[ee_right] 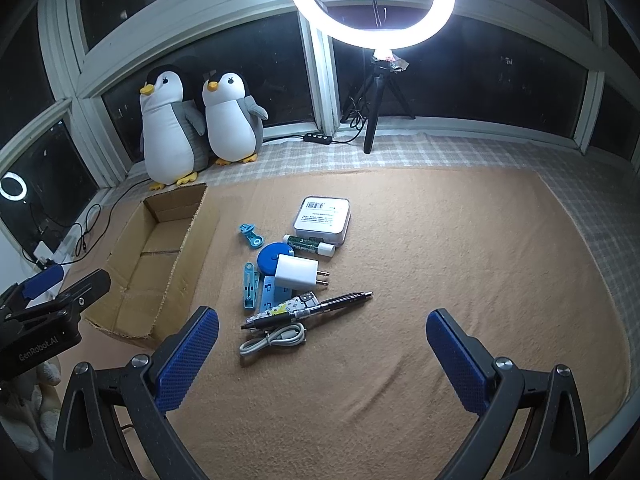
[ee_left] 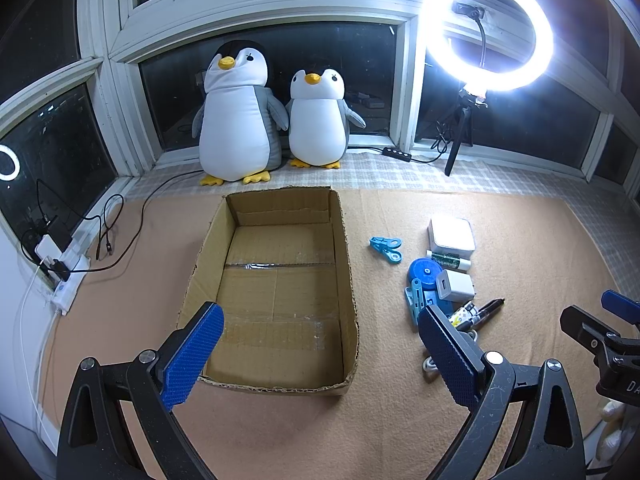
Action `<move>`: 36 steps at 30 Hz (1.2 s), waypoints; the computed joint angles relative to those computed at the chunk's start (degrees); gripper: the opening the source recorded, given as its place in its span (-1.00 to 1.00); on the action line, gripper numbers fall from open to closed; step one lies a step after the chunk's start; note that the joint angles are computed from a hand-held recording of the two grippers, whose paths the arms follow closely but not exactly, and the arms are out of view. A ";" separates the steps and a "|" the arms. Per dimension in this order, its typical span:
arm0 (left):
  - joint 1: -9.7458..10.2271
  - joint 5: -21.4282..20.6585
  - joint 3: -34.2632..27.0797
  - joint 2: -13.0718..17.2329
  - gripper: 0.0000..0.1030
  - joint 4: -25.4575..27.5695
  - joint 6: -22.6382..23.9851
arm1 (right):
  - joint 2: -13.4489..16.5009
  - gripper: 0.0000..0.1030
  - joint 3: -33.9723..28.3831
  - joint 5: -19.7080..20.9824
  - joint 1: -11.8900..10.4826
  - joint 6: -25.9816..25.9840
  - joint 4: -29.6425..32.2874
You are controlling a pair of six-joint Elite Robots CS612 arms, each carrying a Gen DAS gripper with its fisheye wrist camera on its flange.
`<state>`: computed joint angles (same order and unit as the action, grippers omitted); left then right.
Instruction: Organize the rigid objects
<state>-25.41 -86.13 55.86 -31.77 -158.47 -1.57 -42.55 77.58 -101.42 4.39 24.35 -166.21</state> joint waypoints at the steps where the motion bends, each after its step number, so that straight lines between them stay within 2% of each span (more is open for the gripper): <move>1: 0.01 -0.04 0.01 0.00 0.93 -0.03 -0.04 | 0.00 1.00 0.00 0.00 0.00 0.00 0.00; 24: 0.40 0.52 -0.91 0.55 0.93 1.06 -1.11 | 0.35 1.00 -0.49 0.50 0.00 0.14 1.28; 36: 2.46 4.42 -5.04 3.30 0.93 6.35 -4.75 | 0.84 0.99 -0.85 1.70 -0.29 -0.23 1.75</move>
